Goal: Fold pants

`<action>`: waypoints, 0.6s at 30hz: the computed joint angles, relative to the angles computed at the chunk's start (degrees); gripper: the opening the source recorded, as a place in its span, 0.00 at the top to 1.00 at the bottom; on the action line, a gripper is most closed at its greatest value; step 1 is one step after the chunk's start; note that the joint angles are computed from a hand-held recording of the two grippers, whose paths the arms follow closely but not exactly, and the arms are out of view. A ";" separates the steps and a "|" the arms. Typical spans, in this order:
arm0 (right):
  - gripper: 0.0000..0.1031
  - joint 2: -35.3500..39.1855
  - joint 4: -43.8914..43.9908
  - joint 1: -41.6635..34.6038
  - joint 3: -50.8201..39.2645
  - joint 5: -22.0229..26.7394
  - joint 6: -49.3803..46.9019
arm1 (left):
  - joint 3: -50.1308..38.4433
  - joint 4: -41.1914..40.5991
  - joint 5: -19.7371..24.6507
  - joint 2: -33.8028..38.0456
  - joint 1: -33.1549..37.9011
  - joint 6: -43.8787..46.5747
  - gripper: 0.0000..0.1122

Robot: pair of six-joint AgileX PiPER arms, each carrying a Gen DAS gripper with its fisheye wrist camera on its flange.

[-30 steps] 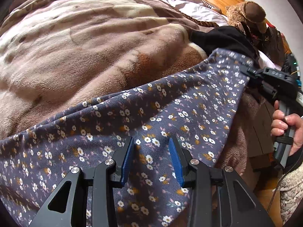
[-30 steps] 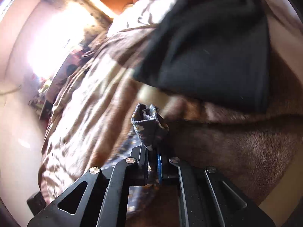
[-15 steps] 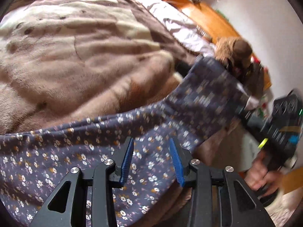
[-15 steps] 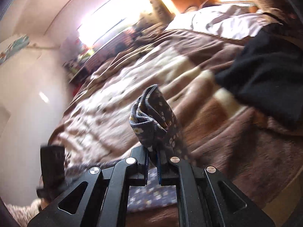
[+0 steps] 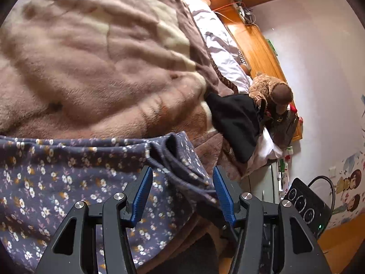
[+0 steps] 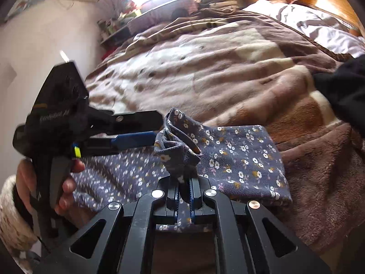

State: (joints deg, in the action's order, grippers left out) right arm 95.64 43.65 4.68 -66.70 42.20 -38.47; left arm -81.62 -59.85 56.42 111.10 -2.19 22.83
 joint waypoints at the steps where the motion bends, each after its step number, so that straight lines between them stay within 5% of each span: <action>1: 0.93 0.17 -0.61 1.02 -0.06 -0.11 0.43 | 0.37 -0.03 0.09 -0.07 0.33 0.05 0.53; 18: 0.93 1.70 -3.26 13.89 -0.05 -3.51 7.91 | 7.78 1.20 3.01 -3.26 10.61 8.92 0.54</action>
State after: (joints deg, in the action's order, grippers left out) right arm 97.34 40.39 18.57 -66.74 38.69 -30.56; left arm -73.84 -58.65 59.43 107.84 8.42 31.75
